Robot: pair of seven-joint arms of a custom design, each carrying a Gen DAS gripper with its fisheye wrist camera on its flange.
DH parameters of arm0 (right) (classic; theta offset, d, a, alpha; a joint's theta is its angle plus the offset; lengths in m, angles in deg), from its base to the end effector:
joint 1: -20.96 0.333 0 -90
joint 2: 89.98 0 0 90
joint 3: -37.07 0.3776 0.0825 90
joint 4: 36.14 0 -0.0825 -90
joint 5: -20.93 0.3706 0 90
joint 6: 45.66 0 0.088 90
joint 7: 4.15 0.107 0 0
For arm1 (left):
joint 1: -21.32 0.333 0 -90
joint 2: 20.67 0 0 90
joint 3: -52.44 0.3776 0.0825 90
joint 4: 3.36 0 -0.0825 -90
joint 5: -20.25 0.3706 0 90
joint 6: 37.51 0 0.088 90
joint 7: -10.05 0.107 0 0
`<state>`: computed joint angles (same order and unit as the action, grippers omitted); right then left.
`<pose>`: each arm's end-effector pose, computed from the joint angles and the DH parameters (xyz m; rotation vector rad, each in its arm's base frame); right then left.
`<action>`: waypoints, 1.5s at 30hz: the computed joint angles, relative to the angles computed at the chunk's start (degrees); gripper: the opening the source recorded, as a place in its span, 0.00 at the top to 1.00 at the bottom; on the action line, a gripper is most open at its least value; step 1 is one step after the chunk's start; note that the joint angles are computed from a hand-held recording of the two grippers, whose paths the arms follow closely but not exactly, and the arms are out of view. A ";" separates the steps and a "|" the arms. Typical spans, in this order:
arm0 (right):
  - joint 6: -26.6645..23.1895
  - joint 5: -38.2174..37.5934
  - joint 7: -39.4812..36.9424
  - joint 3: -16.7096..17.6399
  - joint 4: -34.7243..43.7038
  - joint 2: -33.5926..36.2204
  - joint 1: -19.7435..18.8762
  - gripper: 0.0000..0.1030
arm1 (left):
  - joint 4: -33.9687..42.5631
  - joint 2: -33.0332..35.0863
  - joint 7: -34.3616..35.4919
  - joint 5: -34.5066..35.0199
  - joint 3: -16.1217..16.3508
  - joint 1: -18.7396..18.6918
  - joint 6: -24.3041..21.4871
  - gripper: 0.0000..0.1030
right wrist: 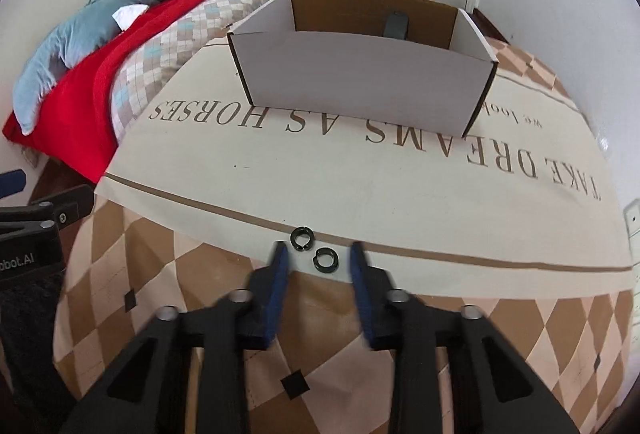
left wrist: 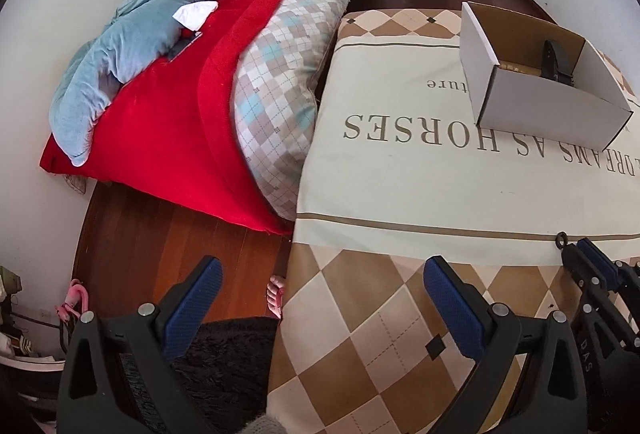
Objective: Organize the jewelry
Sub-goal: 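Grasp one black ring with the left gripper while the right grasps the other, then lower both black rings into the white box and open both grippers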
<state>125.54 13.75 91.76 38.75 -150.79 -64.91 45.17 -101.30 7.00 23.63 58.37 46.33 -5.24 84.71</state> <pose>0.5979 0.2975 0.3652 -2.2538 1.3972 -0.4125 0.5961 -0.3379 0.3762 -2.1976 1.4622 -0.0478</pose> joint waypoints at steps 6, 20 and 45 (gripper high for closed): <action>0.64 2.43 0.80 0.74 -1.73 -2.01 -2.39 0.87 | 2.71 2.26 2.26 -2.15 -0.86 0.61 5.45 0.01; -1.12 1.76 7.77 -4.01 -3.95 -4.99 -6.27 0.87 | 21.88 15.85 19.15 -14.19 -0.41 -3.05 10.87 0.25; 2.23 10.81 0.87 5.06 -3.16 -8.19 -13.34 0.87 | 16.13 8.71 18.79 -12.50 2.48 -4.25 17.79 0.92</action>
<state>127.77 24.55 92.64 43.81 -153.95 -73.11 31.83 -85.17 15.71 42.42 45.86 48.81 -9.50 102.49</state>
